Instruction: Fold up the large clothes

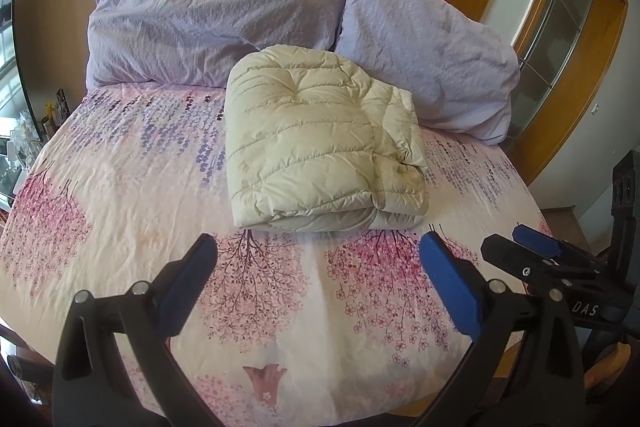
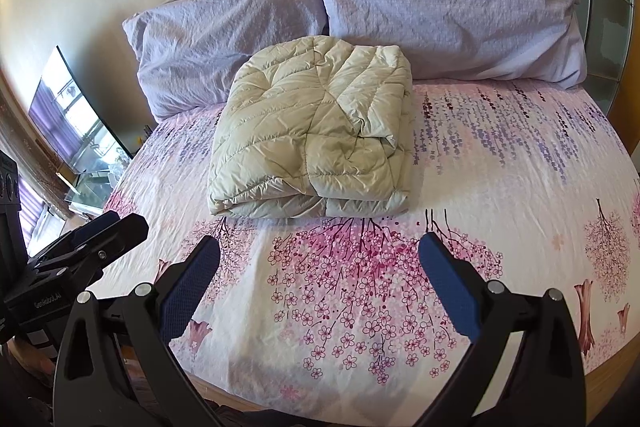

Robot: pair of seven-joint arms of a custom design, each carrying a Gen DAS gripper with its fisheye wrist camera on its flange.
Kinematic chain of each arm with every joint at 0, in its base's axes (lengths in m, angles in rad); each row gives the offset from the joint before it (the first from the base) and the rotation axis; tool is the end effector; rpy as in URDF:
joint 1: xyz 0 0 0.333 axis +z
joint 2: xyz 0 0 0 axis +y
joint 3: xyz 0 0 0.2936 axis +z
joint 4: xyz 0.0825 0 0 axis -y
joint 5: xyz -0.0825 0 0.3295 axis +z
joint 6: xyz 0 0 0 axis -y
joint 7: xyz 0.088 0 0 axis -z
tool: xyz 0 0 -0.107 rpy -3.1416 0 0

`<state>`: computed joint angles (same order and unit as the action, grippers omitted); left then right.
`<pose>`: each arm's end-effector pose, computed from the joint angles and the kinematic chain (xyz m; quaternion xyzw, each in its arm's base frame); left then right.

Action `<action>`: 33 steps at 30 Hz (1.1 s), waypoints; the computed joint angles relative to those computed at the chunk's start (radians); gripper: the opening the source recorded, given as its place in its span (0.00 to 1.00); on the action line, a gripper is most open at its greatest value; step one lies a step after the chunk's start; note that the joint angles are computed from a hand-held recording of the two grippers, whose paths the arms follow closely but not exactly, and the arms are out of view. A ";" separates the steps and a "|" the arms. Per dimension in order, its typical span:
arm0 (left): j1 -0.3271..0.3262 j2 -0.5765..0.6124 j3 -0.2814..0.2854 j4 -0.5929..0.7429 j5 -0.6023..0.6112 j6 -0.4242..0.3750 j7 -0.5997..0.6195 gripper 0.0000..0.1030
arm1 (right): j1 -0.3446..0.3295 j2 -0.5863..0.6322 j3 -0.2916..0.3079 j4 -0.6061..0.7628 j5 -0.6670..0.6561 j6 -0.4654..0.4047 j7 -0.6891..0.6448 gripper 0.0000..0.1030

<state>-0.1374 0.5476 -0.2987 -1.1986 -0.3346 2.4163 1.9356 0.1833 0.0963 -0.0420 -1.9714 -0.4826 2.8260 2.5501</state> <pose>0.6523 -0.2374 0.5471 -0.4575 0.7982 -0.3853 0.0716 0.5649 0.1048 0.5105 -0.4952 0.7758 -0.2310 0.3155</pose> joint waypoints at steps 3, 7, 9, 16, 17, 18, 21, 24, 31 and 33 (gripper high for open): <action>0.001 0.001 -0.001 0.001 -0.001 0.000 0.001 0.98 | 0.001 0.000 -0.002 0.002 -0.005 -0.001 0.011 0.98; 0.001 0.002 -0.001 0.004 -0.002 -0.003 0.001 0.98 | 0.002 0.001 -0.002 0.004 -0.012 -0.003 0.023 0.98; 0.001 0.001 -0.001 0.003 -0.002 -0.004 -0.001 0.98 | 0.002 0.001 -0.003 0.003 -0.016 -0.002 0.026 0.98; -0.003 0.005 0.002 0.007 0.004 -0.005 -0.015 0.98 | 0.000 0.000 -0.002 0.004 -0.019 -0.001 0.025 0.98; -0.003 0.006 0.002 0.008 0.004 -0.005 -0.015 0.98 | 0.000 0.000 -0.002 0.004 -0.019 -0.001 0.025 0.98; -0.003 0.005 0.002 0.007 0.004 -0.004 -0.016 0.98 | 0.000 0.001 -0.002 0.005 -0.017 -0.002 0.022 0.98; -0.004 0.006 0.002 0.009 0.006 -0.004 -0.018 0.98 | 0.001 0.002 -0.002 0.006 -0.018 -0.003 0.024 0.98; -0.002 0.008 0.001 0.012 0.006 -0.007 -0.015 0.98 | 0.000 0.006 -0.001 0.011 -0.007 -0.006 0.015 0.98; -0.012 0.022 0.005 0.029 0.019 -0.012 -0.030 0.98 | 0.000 0.014 -0.003 0.019 0.016 -0.008 -0.003 0.98; -0.014 0.025 0.006 0.032 0.023 -0.013 -0.035 0.98 | 0.000 0.016 -0.003 0.019 0.021 -0.008 -0.008 0.98</action>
<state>-0.1512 0.5724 -0.2924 -1.1664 -0.3114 2.4036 1.9004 0.1833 0.1119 -0.0454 -1.9525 -0.4616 2.8179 2.5421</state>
